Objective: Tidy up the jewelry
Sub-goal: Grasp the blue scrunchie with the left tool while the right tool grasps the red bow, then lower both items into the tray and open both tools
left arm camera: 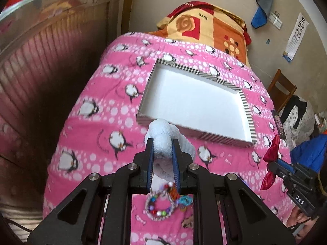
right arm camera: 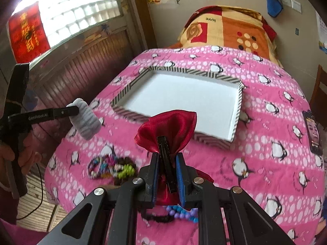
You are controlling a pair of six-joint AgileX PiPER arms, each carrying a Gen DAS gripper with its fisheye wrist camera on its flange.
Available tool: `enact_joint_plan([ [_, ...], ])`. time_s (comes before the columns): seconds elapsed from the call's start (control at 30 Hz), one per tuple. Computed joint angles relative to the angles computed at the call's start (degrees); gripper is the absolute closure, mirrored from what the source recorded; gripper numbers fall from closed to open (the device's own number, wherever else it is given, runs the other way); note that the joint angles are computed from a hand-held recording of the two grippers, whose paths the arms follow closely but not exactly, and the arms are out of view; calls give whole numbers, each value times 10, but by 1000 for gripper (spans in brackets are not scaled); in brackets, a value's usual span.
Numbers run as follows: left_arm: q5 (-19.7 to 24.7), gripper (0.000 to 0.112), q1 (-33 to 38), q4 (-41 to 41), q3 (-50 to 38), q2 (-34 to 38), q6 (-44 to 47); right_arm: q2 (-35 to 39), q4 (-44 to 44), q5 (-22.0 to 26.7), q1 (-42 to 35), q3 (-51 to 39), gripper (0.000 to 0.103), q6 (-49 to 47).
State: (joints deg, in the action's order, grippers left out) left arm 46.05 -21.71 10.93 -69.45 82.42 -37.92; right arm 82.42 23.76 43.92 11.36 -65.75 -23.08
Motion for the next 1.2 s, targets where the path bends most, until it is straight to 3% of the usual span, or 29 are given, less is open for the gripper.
enact_joint_plan([
  [0.43, 36, 97, 13, 34, -188, 174, 14, 182, -20, 29, -3, -207, 88, 36],
  [0.6, 60, 97, 27, 22, -282, 265, 28, 280, -14, 63, -2, -320, 88, 51],
  [0.8, 112, 97, 37, 20, -391, 371, 36, 416, -17, 139, 0, -483, 88, 87],
  [0.9, 131, 97, 36, 29, -408, 395, 29, 458, -11, 174, 0, -525, 88, 103],
  [1.13, 128, 96, 38, 43, -399, 406, 25, 492, -17, 197, 14, -540, 87, 111],
  [1.2, 125, 95, 37, 48, -396, 405, 24, 498, -16, 199, 14, -546, 77, 114],
])
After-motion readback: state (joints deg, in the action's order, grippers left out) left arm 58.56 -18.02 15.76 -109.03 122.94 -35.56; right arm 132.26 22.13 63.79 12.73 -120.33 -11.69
